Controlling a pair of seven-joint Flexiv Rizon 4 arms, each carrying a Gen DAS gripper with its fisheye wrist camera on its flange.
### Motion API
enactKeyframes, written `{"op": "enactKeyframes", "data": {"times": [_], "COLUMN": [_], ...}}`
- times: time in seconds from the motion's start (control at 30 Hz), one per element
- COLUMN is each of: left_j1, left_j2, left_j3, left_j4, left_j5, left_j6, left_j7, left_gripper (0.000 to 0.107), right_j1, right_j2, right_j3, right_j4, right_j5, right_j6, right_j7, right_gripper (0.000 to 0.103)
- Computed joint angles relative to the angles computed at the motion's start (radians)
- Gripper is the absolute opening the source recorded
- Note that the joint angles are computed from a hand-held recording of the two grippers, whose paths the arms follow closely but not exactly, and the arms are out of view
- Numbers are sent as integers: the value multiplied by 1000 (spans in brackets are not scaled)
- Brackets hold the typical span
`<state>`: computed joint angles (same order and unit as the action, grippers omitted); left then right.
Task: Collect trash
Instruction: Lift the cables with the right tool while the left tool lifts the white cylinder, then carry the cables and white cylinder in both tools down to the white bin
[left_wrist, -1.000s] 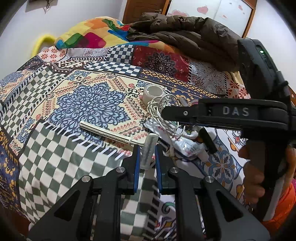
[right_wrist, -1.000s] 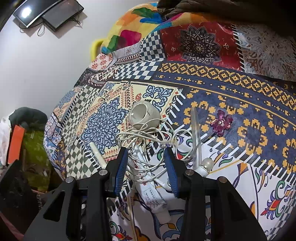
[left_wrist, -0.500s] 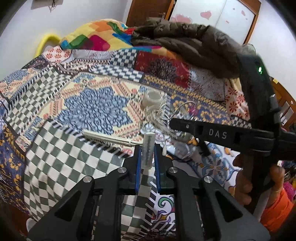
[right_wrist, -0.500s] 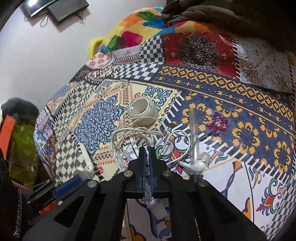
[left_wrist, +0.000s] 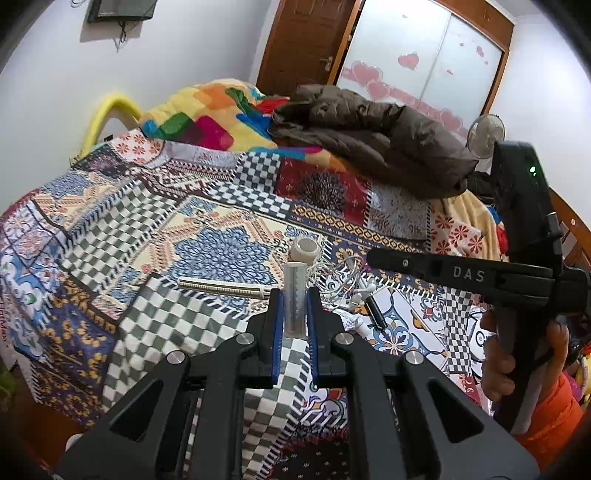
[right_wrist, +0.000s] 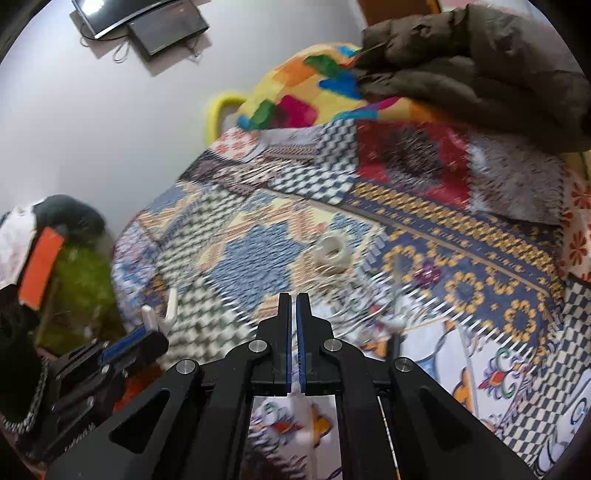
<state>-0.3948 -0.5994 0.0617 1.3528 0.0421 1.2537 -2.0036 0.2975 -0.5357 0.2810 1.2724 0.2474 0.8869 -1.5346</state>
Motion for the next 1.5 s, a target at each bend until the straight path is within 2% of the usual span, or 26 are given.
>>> {"op": "enactKeyframes", "data": {"times": [0.03,0.07,0.1,0.13,0.17,0.4,0.6,0.63,0.67,0.73,0.77,0.8,0.87,1.17,1.33,1.5], "left_j1": [-2,-4,-8,-11,-12,6,20,24,29,31,28,25,28,-3,-11,-13], "left_j2": [11,22,33,42,48,76,74,74,75,75,74,74,77,162,258,388], "left_j3": [6,11,20,29,34,32,32,29,24,24,28,31,27,61,71,72], "left_j4": [11,24,37,48,57,125,156,163,171,183,184,185,189,219,264,320], "left_j5": [5,10,20,29,37,59,64,61,55,49,49,47,41,108,181,306], "left_j6": [3,7,9,9,7,10,17,24,32,45,44,42,41,4,-18,-70], "left_j7": [-5,-9,-16,-23,-29,-45,-59,-59,-60,-65,-69,-74,-75,-130,-200,-288], "left_gripper": [11,11,11,11,11,11,11,11,11,11,11,11,11,11,11,11], "right_j1": [-1,13,33,48,57,105,116,119,116,113,104,88,96,102,113,140], "right_j2": [-3,-5,-1,4,4,-111,-186,-181,-181,-184,-186,-193,-193,-63,40,125], "right_j3": [2,-13,-37,-52,-60,-95,-102,-105,-100,-94,-80,-56,-65,-63,-58,-55], "right_j4": [-10,-11,8,33,49,-44,-92,-69,-66,-73,-80,-102,-112,-38,5,44], "right_j5": [-2,-23,-53,-76,-98,-246,-291,-296,-299,-305,-295,-273,-270,-271,-277,-298], "right_j6": [-26,-37,-10,36,69,15,-3,43,48,35,30,-3,-21,4,22,43], "right_j7": [0,19,47,66,74,123,146,149,146,141,130,113,120,98,96,113], "right_gripper": [26,54,64,69,69,69,69,64,49,37,20,14,11,10,10,10]}}
